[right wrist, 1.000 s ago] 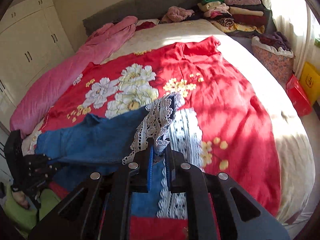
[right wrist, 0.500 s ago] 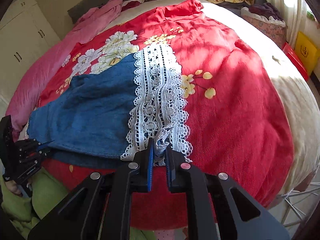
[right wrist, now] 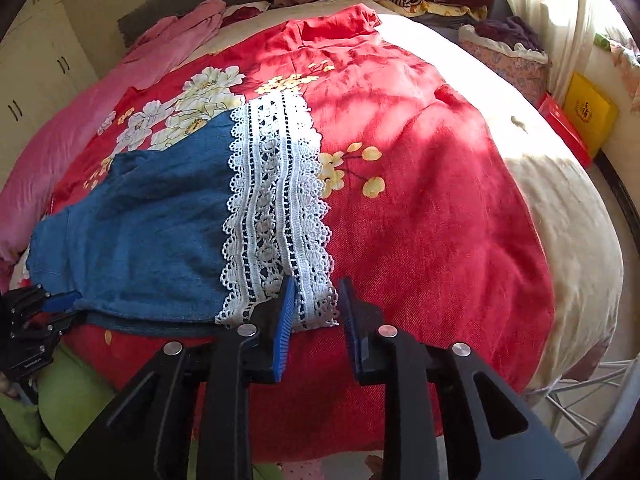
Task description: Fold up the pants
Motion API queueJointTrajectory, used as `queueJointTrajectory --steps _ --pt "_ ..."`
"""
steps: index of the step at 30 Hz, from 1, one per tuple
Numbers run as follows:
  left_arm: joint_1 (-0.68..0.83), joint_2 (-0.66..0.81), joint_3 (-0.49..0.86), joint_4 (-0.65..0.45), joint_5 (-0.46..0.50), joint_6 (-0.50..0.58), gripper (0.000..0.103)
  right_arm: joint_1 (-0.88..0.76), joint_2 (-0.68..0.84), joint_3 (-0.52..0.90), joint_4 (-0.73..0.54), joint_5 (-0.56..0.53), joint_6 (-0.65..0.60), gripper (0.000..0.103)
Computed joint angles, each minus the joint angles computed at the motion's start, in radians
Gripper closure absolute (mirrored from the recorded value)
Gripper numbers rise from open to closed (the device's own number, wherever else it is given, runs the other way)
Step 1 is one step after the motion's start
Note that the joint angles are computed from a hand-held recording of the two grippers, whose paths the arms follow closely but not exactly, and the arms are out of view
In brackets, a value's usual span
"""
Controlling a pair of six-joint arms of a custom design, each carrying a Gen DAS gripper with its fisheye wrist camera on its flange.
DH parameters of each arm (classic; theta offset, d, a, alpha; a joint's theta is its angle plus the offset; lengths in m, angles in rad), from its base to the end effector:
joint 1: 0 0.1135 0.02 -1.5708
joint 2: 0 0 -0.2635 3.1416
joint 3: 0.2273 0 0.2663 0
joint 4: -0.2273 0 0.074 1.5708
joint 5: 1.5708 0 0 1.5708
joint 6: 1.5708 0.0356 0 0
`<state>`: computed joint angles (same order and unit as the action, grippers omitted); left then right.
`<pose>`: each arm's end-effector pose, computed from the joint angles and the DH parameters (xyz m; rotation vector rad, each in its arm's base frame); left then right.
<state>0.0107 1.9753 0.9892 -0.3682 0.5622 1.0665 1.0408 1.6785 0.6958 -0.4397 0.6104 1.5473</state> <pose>0.3395 -0.0153 0.0708 1.3945 2.2278 -0.5047 0.1478 0.2118 0.0909 0.6873 2.4203 -0.0367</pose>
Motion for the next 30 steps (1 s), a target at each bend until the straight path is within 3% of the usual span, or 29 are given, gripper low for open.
queueJointTrajectory --steps 3,6,8,13,18,24,30 --pt "0.052 -0.053 -0.010 -0.025 0.059 0.014 0.058 0.026 -0.019 0.060 -0.131 0.076 0.023 0.079" --pt "0.118 -0.088 0.014 -0.016 0.112 -0.031 0.044 0.022 -0.017 0.098 -0.085 0.093 -0.096 0.057" --pt "0.159 -0.085 0.048 0.029 0.109 -0.109 0.038 0.015 0.031 0.137 -0.033 0.086 -0.205 0.054" --pt "0.213 0.001 0.100 0.284 -0.093 -0.337 0.025 -0.033 0.147 0.188 0.093 -0.004 -0.359 0.054" --pt "0.224 0.147 0.238 0.280 -0.207 -0.408 0.024 -0.056 0.226 0.178 0.100 -0.095 -0.297 0.049" --pt "0.248 0.211 0.345 0.172 -0.183 -0.459 0.024 -0.035 0.239 0.178 0.099 -0.084 -0.269 0.049" --pt "0.282 0.079 0.263 0.203 -0.011 -0.447 0.024 -0.030 0.112 0.115 0.153 -0.025 -0.271 0.049"
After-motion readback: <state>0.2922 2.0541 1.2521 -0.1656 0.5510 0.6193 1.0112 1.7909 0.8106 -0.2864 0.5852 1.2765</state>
